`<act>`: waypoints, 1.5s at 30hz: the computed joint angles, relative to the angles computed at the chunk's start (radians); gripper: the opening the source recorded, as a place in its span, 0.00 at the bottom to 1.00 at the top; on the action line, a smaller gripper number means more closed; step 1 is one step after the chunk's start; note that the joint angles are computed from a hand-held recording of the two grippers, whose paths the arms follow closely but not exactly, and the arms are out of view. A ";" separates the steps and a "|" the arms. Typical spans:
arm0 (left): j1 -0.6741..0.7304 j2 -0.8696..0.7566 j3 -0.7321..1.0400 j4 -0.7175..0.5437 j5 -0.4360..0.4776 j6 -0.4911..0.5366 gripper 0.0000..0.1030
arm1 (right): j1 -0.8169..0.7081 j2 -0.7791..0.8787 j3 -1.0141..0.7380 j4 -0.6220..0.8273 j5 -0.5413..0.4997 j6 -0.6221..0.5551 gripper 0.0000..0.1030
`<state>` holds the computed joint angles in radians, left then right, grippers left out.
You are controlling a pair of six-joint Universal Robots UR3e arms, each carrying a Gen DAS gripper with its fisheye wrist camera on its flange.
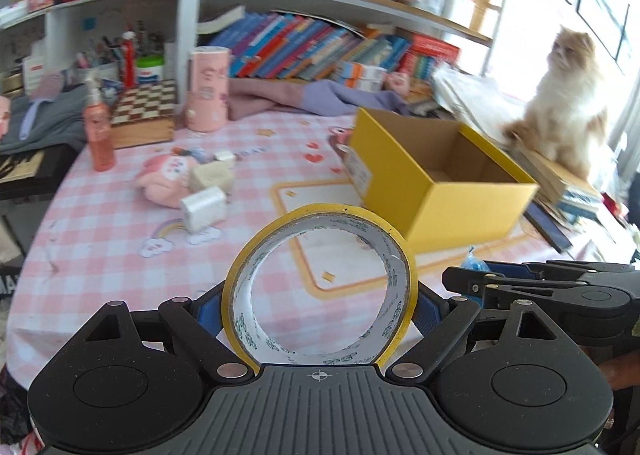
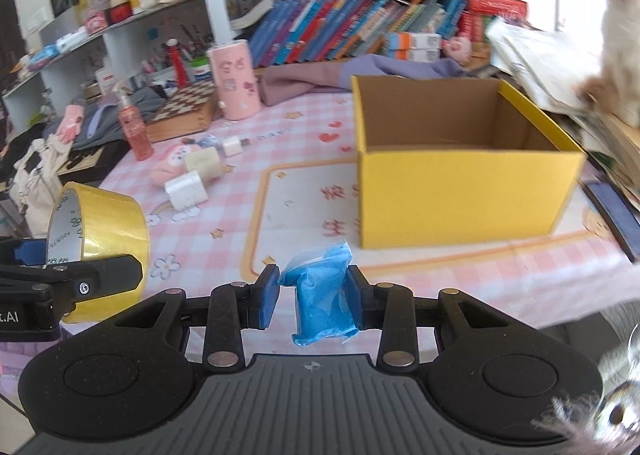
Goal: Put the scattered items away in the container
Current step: 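Lift the blue bag and tape roll and carry both toward the yellow box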
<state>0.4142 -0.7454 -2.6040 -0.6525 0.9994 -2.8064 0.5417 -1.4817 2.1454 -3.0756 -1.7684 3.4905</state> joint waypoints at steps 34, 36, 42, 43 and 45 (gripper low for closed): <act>-0.333 -0.439 0.125 0.330 0.022 -0.039 0.87 | -0.040 -0.286 0.201 0.156 -0.152 0.171 0.33; -0.343 -0.449 0.130 0.335 0.023 -0.040 0.87 | -0.044 -0.293 0.202 0.166 -0.152 0.165 0.33; -0.357 -0.464 0.137 0.348 0.032 -0.052 0.87 | -0.062 -0.292 0.198 0.171 -0.130 0.147 0.33; -0.356 -0.466 0.138 0.349 0.033 -0.054 0.87 | -0.066 -0.291 0.198 0.169 -0.125 0.144 0.33; -0.354 -0.472 0.141 0.351 0.034 -0.056 0.87 | -0.073 -0.286 0.193 0.166 -0.117 0.137 0.33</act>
<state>0.0598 -1.2177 -2.4632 -0.3011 1.0330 -2.8622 0.4691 -1.7677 2.3386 -2.9095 -1.8849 3.6274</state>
